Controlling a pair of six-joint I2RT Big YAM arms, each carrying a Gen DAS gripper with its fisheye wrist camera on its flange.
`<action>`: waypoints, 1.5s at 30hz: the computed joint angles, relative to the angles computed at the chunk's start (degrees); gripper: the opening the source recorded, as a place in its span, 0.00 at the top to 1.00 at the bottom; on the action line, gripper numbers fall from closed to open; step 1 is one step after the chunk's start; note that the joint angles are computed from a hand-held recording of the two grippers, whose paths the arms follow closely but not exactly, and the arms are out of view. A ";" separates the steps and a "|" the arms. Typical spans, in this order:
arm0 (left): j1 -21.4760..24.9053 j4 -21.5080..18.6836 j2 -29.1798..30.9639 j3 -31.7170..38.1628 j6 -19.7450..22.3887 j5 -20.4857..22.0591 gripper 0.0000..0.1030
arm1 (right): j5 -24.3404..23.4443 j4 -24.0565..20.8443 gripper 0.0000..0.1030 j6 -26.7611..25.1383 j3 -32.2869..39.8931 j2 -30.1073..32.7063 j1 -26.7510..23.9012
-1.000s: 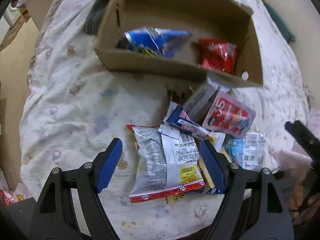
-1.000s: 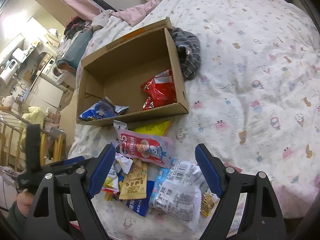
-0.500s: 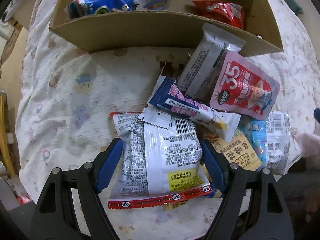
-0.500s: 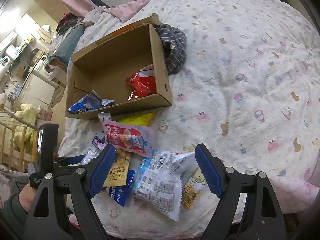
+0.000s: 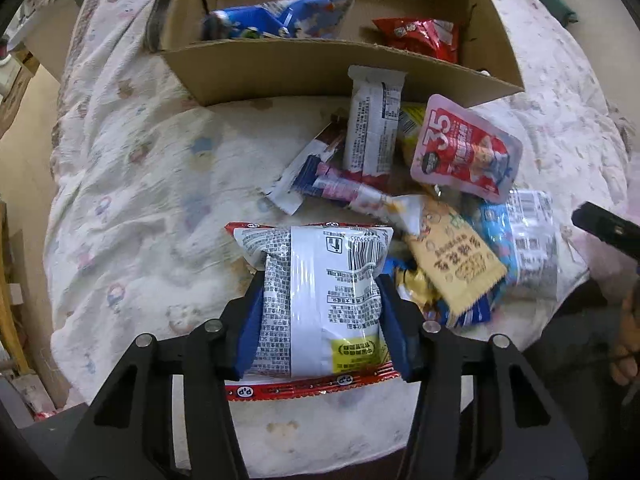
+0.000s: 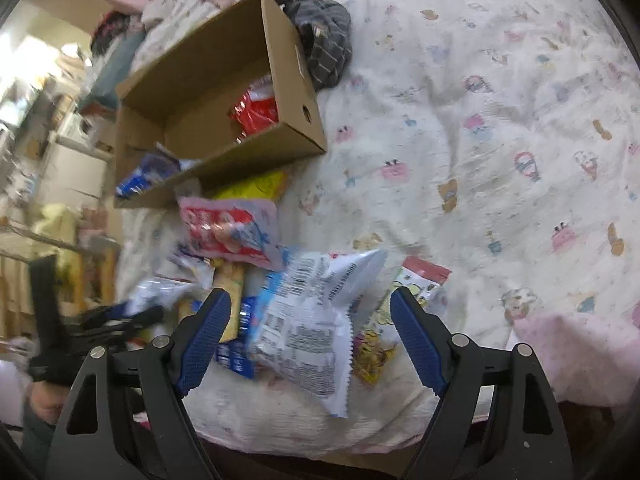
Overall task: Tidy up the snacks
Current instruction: 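Grasp the silver snack bag with the left gripper while the right grasps a white bag, then carry both bags over the box and release them inside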
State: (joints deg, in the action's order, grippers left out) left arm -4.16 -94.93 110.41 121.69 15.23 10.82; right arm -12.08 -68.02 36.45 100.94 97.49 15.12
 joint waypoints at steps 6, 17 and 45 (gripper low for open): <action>2.34 0.61 -1.19 -0.71 2.17 1.15 0.53 | 0.61 -4.06 0.18 -2.54 3.28 3.09 1.47; 4.11 10.36 -2.55 -0.89 -2.70 0.73 0.53 | 2.68 -11.38 0.32 -5.81 8.68 9.52 3.31; 4.18 15.77 -2.83 -0.70 -8.99 -0.37 0.54 | 12.05 4.59 0.67 -0.52 -1.88 -5.08 1.02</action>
